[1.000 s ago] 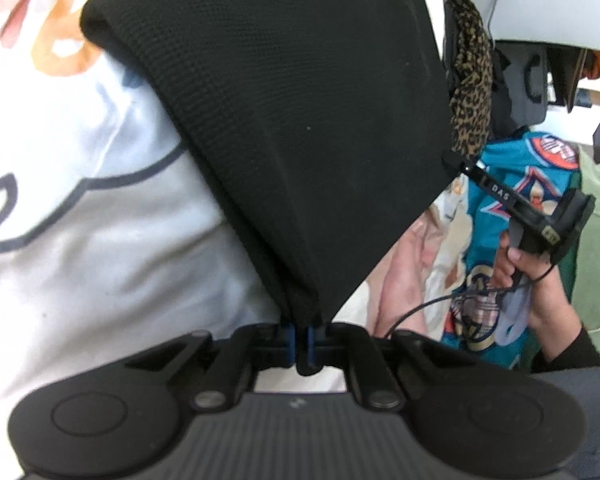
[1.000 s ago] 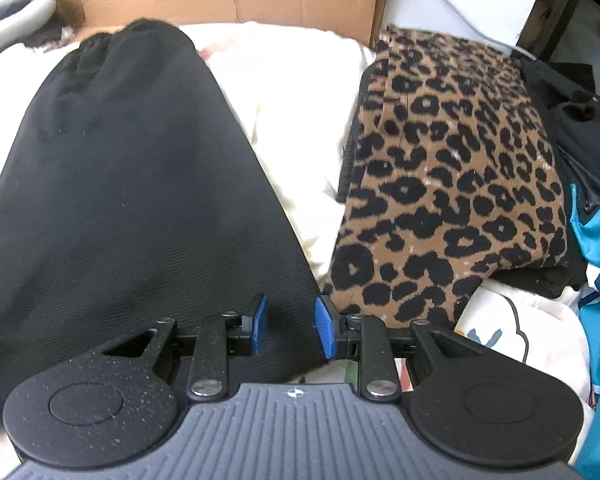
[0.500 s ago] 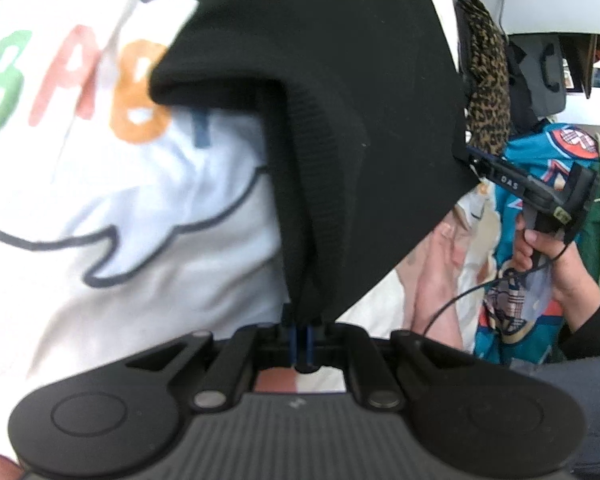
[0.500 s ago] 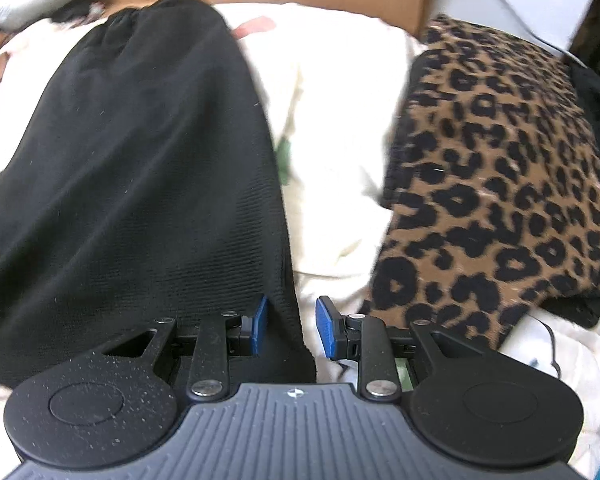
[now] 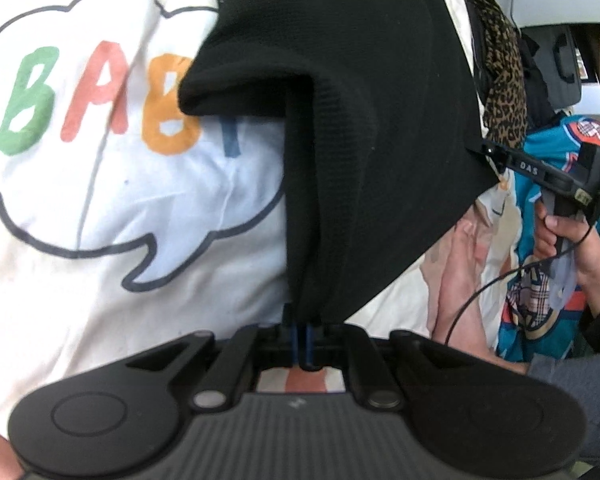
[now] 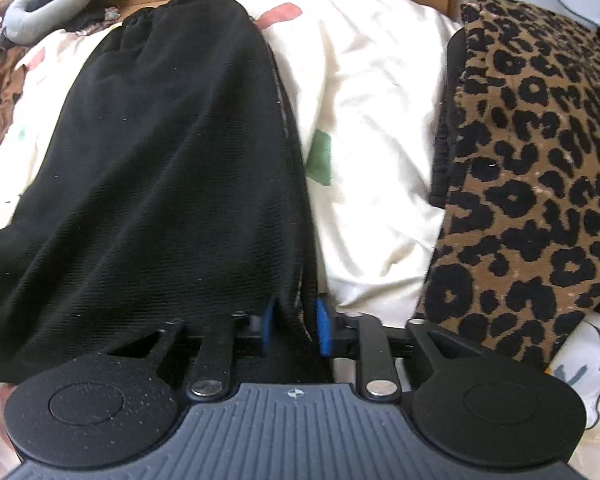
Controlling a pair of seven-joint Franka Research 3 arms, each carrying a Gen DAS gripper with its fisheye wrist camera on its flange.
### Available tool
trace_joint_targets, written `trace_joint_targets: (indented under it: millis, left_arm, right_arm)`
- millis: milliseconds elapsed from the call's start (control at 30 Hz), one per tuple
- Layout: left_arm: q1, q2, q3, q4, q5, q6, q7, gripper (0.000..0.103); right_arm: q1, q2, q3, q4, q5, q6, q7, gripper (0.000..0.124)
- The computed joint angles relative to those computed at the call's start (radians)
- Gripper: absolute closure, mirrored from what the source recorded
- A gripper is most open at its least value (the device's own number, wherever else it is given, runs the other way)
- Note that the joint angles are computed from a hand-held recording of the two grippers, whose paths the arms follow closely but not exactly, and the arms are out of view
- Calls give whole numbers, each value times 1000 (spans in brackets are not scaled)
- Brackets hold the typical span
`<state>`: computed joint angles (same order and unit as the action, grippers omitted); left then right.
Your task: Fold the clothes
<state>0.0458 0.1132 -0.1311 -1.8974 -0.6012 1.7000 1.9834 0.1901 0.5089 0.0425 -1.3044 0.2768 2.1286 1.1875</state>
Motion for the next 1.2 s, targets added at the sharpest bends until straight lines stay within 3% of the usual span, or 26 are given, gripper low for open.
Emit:
trace_joint_targets:
  millis: [200, 433, 1000, 1200]
  left_arm:
    - [4, -24, 5, 10, -1, -10, -4, 100]
    - [31, -8, 27, 113, 31, -65, 11, 100]
    - [65, -72, 62, 200, 150, -149, -9, 100]
    - [71, -91, 71, 255, 182, -173, -47, 101]
  right_arm:
    - [-25, -9, 11, 20, 67, -59, 45, 121]
    - [-54, -49, 30, 3, 168, -133, 65, 122]
    - [-72, -60, 61, 42, 310, -421, -97, 122]
    - [-69, -58, 77, 52, 380, -485, -148, 122]
